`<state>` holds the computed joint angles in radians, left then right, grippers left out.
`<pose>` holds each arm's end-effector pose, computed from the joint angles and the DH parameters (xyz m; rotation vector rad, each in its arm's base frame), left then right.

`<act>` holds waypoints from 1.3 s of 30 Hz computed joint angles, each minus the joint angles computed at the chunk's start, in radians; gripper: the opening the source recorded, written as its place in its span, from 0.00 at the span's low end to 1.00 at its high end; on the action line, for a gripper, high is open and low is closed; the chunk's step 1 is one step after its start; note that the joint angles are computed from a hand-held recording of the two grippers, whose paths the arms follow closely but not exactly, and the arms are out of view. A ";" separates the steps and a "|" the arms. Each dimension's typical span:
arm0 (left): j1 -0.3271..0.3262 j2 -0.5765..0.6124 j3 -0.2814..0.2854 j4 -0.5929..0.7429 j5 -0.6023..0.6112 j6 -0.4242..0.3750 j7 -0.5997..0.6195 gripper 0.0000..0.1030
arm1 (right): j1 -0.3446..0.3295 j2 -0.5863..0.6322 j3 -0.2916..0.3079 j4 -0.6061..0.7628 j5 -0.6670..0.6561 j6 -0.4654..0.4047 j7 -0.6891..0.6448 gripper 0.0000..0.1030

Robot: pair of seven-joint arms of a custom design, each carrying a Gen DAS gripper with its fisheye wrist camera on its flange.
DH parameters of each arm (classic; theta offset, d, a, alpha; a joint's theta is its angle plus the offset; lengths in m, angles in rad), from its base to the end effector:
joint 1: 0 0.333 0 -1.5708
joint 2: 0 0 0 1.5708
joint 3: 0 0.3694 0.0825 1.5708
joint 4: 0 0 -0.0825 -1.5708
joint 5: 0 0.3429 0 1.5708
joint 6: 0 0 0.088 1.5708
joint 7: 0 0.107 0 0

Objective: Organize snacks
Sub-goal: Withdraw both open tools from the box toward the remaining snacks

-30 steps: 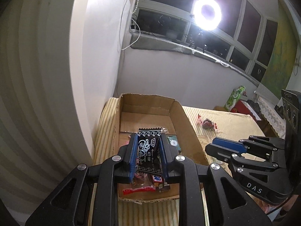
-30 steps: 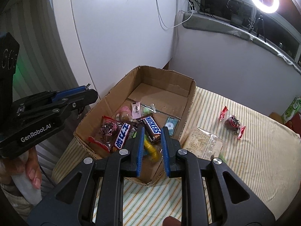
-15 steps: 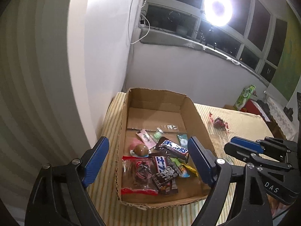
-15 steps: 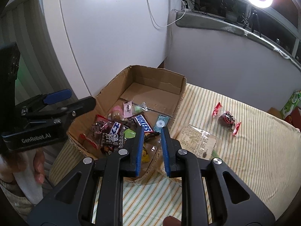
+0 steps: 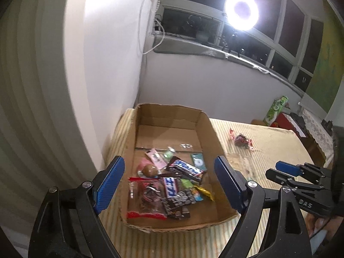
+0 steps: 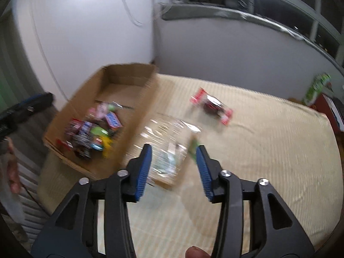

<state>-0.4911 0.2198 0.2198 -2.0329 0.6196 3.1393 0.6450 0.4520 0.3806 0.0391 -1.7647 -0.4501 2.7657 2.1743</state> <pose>0.5673 -0.2228 0.5118 -1.7669 1.7534 -1.0192 0.5911 0.3324 0.4892 -2.0208 1.5734 -0.5468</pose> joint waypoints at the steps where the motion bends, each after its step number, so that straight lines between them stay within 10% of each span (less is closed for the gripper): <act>1: 0.001 0.002 -0.009 0.004 -0.003 -0.004 0.006 0.83 | -0.001 -0.006 -0.008 -0.015 -0.002 0.001 0.013 0.50; 16: 0.021 0.060 -0.183 0.091 -0.206 -0.075 0.207 0.83 | -0.066 -0.047 -0.028 -0.101 -0.074 0.047 -0.054 0.51; 22: -0.014 0.111 -0.241 0.137 -0.342 -0.070 0.265 0.83 | -0.222 -0.007 0.093 -0.049 0.109 0.047 -0.456 0.52; 28: -0.245 0.178 -0.061 0.184 -0.414 -0.020 0.100 0.83 | -0.351 0.066 0.221 0.071 0.292 -0.035 -0.932 0.76; 34: -0.140 0.298 -0.262 0.327 -0.598 -0.110 0.153 0.83 | -0.354 0.153 0.206 0.226 0.391 -0.154 -1.132 0.76; 39: -0.212 0.398 -0.158 0.498 -0.548 -0.308 0.063 0.83 | -0.319 0.239 0.161 0.358 0.424 -0.249 -1.245 0.76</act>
